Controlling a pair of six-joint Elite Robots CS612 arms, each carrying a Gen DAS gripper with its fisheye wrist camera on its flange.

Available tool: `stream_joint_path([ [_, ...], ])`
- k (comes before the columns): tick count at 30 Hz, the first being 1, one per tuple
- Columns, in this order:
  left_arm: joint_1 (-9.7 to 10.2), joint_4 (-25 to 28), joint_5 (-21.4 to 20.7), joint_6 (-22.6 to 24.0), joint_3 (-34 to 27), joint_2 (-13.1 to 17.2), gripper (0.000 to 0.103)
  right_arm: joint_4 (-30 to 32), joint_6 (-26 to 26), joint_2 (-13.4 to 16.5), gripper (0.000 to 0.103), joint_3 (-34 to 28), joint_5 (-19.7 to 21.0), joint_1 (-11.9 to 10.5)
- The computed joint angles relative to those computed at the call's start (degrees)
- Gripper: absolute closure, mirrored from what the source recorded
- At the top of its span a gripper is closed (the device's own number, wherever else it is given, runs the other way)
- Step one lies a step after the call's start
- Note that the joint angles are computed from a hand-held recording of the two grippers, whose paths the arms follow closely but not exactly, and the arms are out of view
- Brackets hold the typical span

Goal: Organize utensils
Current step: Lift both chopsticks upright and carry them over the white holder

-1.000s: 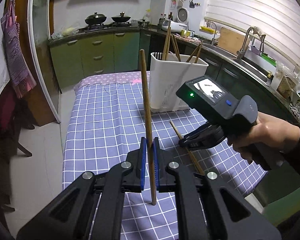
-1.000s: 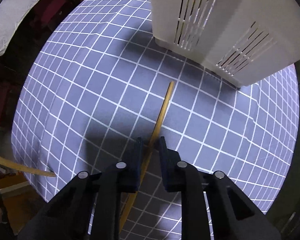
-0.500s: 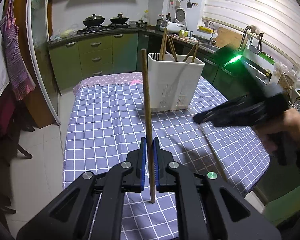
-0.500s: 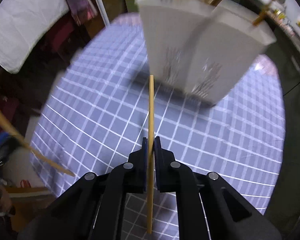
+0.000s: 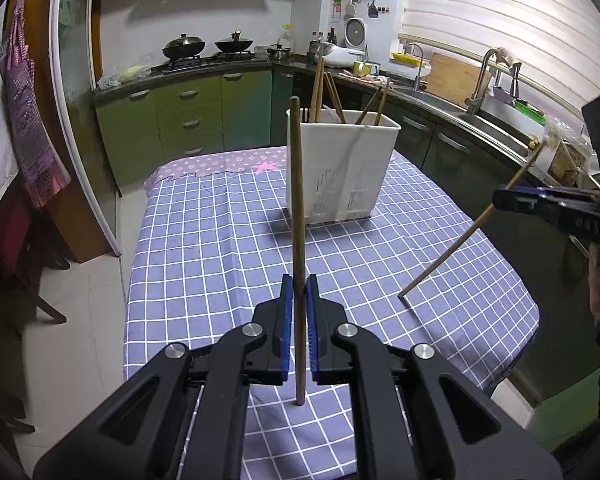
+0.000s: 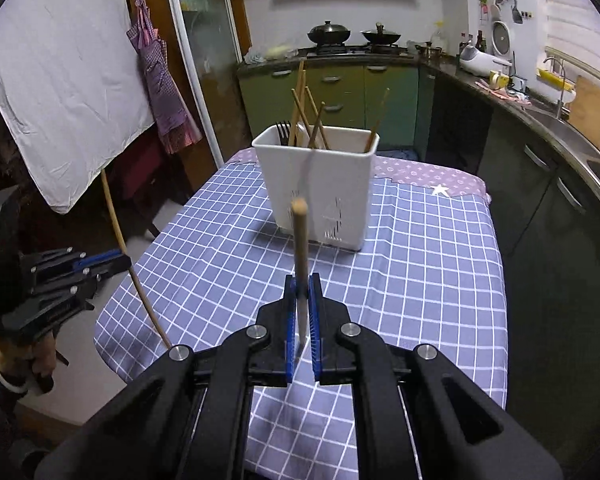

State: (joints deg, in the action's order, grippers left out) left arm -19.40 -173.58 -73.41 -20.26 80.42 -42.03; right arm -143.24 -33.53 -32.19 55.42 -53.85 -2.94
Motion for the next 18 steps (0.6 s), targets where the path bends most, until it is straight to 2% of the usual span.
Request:
stream_joint_path([
  [5,-0.22,-0.3,0.2,0.7,0.1,0.0,0.096,-1.4,0.6,-0.5,0.096,1.0,0.6,-0.2],
  [18,-0.15,-0.8,-0.6,1.2,-0.1,0.1,0.096,-0.1,0.3,-0.1,0.096,0.1,0.6,0.1],
])
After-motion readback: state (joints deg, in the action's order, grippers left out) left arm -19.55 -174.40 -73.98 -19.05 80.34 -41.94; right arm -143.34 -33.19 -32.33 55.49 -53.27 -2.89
